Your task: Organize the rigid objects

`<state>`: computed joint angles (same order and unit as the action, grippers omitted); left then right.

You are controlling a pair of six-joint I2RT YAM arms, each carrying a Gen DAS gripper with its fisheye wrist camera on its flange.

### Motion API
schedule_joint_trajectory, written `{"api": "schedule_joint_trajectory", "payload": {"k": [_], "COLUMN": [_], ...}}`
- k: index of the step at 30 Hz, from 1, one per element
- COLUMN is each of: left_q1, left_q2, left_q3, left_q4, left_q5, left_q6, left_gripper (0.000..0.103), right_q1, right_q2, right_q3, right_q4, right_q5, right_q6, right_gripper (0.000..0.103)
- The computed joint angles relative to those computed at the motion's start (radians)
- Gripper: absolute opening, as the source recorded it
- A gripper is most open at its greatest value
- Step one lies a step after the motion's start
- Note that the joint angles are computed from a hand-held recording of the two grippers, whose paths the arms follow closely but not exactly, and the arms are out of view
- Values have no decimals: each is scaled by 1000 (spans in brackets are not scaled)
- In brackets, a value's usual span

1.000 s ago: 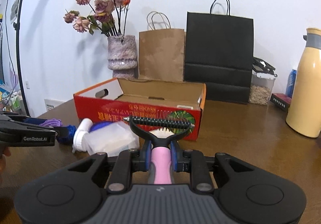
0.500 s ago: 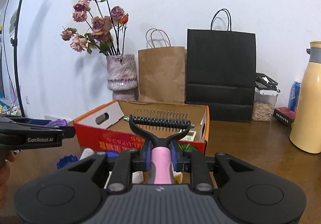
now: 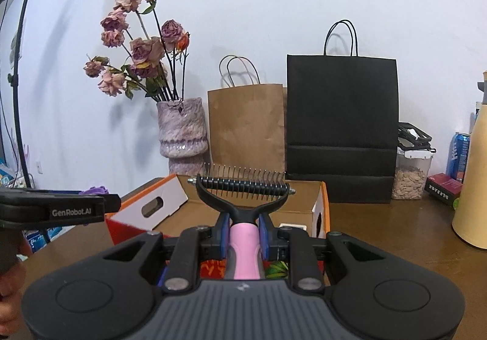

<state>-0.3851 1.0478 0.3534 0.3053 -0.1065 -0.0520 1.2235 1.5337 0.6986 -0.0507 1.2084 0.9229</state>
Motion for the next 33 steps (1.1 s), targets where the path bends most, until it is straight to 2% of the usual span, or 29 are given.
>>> {"api": "schedule_joint_trajectory", "payload": {"k": [8, 15, 23, 33], "left_q1": [10, 16, 18, 26], "left_q2": [165, 304, 454, 624], "left_q3": [94, 186, 298, 445], "left_q4": [68, 114, 139, 135], "left_q5": [-6, -14, -21, -37], "left_q6": [-15, -25, -15, 8], "left_gripper": [56, 55, 55, 55], "right_q1": [-117, -231, -356, -475], "right_q2": [37, 91, 151, 226], "right_q3": [-8, 10, 56, 148], "right_q4": [286, 447, 500, 473], "right_q5": [-83, -180, -295, -423], "right_q6": [-243, -369, -425, -460], "right_gripper": [19, 19, 19, 19]}}
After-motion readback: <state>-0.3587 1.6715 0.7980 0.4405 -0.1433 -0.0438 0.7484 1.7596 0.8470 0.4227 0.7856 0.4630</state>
